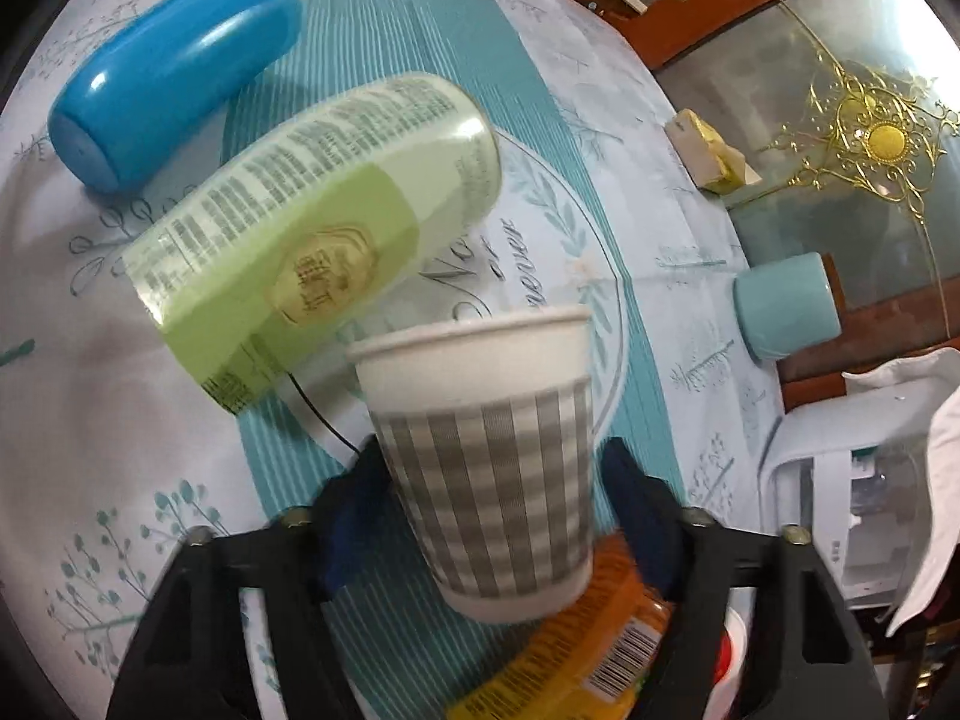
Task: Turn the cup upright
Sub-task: 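Close the right gripper around the paper cup's body and lift it, then rotate the held paper cup upright with the right gripper, rim up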
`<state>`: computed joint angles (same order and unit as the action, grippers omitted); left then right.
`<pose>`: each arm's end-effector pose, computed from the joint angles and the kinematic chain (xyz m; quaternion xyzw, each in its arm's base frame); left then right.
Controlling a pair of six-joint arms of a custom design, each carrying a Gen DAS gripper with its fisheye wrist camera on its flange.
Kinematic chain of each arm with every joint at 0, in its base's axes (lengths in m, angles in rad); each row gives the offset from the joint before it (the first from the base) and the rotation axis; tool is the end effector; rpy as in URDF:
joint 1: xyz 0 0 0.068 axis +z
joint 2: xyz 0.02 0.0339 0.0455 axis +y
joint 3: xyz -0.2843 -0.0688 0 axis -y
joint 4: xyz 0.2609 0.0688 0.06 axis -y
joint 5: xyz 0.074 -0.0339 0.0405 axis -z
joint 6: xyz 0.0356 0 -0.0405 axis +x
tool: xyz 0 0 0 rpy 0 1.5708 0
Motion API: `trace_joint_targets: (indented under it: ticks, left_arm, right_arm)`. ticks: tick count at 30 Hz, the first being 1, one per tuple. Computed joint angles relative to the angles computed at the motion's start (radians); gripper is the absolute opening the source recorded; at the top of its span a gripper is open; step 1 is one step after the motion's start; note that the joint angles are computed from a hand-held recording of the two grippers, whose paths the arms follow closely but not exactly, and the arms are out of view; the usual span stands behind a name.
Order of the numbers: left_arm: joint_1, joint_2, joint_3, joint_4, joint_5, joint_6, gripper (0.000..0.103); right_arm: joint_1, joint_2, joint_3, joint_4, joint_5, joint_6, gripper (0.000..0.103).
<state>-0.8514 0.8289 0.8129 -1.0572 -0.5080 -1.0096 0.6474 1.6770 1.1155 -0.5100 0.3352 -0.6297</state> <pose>0.1052 -0.0938 0.2865 -0.1358 0.9303 -0.0456 0.3377 0.2898 0.2044 0.2136 -0.5364 0.7917 -0.1595 0.2450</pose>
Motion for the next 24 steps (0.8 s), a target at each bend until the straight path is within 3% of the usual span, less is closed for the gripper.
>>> trace_joint_targets:
  ticks: [9,12,15,19,22,24]
  left_arm:
    - [0.025,0.002,-0.001,-0.021,-0.029,0.002,0.100]
    - [0.031,-0.008,-0.001,-0.023,-0.024,0.004,0.100]
    - [0.027,-0.012,0.003,-0.032,-0.027,-0.002,0.100]
    - [0.005,-0.007,0.018,-0.060,-0.028,-0.017,0.100]
    - [-0.018,-0.014,0.038,-0.097,-0.028,-0.031,0.100]
    - [-0.046,-0.021,0.057,-0.133,-0.036,-0.063,0.100]
  right_arm:
    - [0.043,-0.102,-0.095,0.024,0.110,0.094,0.064]
    - [0.068,-0.194,-0.142,0.005,0.167,0.214,0.064]
    - [0.127,-0.309,-0.180,-0.068,0.232,0.381,0.064]
    - [0.226,-0.439,-0.148,-0.284,0.205,0.695,0.064]
    - [0.274,-0.464,-0.081,-0.495,0.113,0.973,0.064]
    - [0.266,-0.509,-0.080,-0.560,-0.042,1.154,0.064]
